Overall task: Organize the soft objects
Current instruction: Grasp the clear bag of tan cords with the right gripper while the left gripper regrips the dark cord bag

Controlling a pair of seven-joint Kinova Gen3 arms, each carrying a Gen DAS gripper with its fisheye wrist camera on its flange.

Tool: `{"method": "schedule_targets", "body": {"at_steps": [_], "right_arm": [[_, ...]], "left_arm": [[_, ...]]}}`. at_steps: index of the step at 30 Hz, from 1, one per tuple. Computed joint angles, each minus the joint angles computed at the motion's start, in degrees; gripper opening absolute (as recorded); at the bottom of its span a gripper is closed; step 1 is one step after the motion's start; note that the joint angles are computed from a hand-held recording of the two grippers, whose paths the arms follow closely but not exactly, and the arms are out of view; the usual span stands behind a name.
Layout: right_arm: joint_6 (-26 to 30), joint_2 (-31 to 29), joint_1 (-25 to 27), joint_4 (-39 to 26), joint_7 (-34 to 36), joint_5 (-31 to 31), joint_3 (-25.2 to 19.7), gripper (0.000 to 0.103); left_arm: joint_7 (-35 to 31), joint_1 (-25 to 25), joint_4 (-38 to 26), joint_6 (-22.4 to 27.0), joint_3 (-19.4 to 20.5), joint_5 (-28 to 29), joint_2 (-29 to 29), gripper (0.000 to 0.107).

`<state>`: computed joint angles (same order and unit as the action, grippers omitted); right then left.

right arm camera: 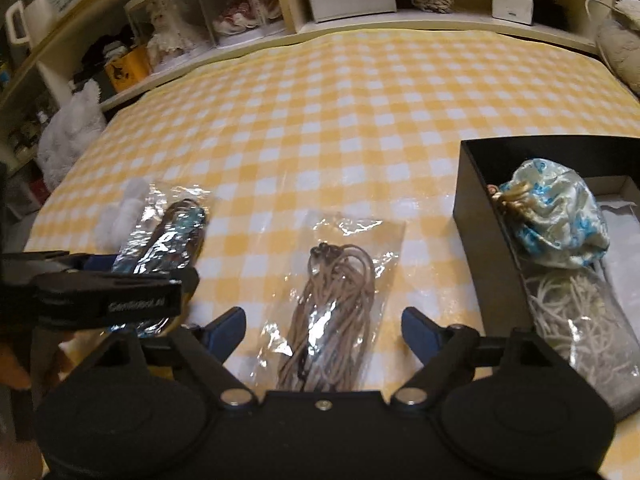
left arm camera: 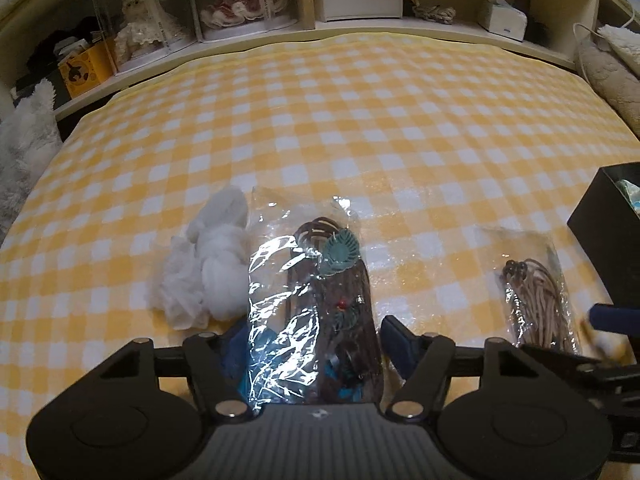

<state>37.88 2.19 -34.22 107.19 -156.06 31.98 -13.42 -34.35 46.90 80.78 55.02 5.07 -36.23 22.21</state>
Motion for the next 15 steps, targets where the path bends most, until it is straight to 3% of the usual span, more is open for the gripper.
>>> {"method": "schedule_targets", "body": {"at_steps": [6,11,13,15], "right_arm": [[1.03,2.44,-1.23,-0.81,-1.20,1.07,0.59,0.083],[1.75,3.25,-3.15,-0.59,-1.09,4.84,1.08,0.075],[0.86,2.83,-3.39,0.26,-1.08,5.86,1.16,0.068],[0.87,2.43,-3.74,0.67,-1.94,7.42,1.13,0.049]], "left_arm": [[0.86,-1.13,0.76,-2.51,0.11,1.48,-0.87,0.043],[2.28,-3.08,2.77,-6.14,0.21,3.86,-2.44,0.037],[2.43,-4.15,3.91,-7.82,0.34,4.94,-3.25,0.035],[3.00,-5.00,5.29,-9.66,0.41,5.83,-4.28,0.035]]}}
